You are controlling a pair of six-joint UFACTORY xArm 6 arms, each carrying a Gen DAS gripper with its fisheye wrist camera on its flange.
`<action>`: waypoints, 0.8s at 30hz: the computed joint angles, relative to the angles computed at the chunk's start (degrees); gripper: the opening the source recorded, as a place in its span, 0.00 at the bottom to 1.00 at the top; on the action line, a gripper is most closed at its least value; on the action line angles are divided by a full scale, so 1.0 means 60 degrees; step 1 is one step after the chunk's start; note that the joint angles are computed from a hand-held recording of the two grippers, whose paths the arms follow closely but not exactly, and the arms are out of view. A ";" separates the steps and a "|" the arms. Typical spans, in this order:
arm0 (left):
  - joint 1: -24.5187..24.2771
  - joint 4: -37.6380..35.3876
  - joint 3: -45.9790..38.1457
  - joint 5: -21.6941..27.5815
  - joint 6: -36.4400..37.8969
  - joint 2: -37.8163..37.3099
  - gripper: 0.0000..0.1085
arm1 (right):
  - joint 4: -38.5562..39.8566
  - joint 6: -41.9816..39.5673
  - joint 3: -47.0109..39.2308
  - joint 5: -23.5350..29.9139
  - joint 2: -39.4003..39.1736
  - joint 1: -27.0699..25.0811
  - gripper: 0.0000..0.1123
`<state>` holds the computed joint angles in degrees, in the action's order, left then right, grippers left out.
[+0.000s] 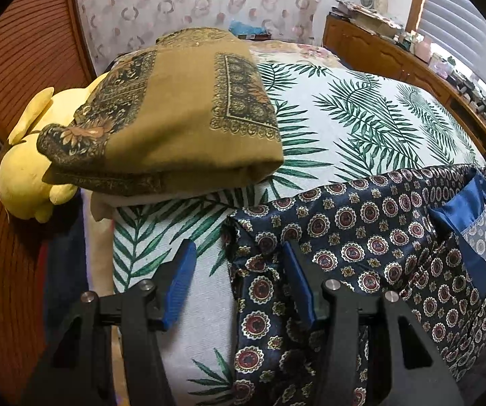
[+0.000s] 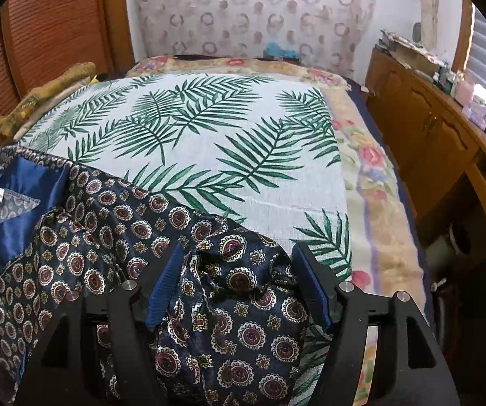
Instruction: Fold small clothes
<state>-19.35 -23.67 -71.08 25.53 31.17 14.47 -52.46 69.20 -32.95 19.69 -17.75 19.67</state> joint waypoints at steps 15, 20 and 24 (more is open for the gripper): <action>-0.0352 -0.1417 0.0579 -0.0136 0.1829 -0.0660 0.00 | 0.0944 -0.1509 0.0613 -0.1348 -0.0460 0.0034 0.10; -0.0534 -0.4406 0.1540 -0.0699 0.3938 -0.2179 0.00 | -0.1747 0.1152 0.0592 -0.0667 -0.1561 0.0712 0.07; -0.0560 -0.5809 0.1866 -0.0603 0.5001 -0.3389 0.00 | -0.2714 0.2051 0.0424 0.0149 -0.2617 0.1433 0.07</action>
<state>-22.71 -58.53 -59.88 21.91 61.17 -5.87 -68.74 81.51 -30.41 20.58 -33.45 28.26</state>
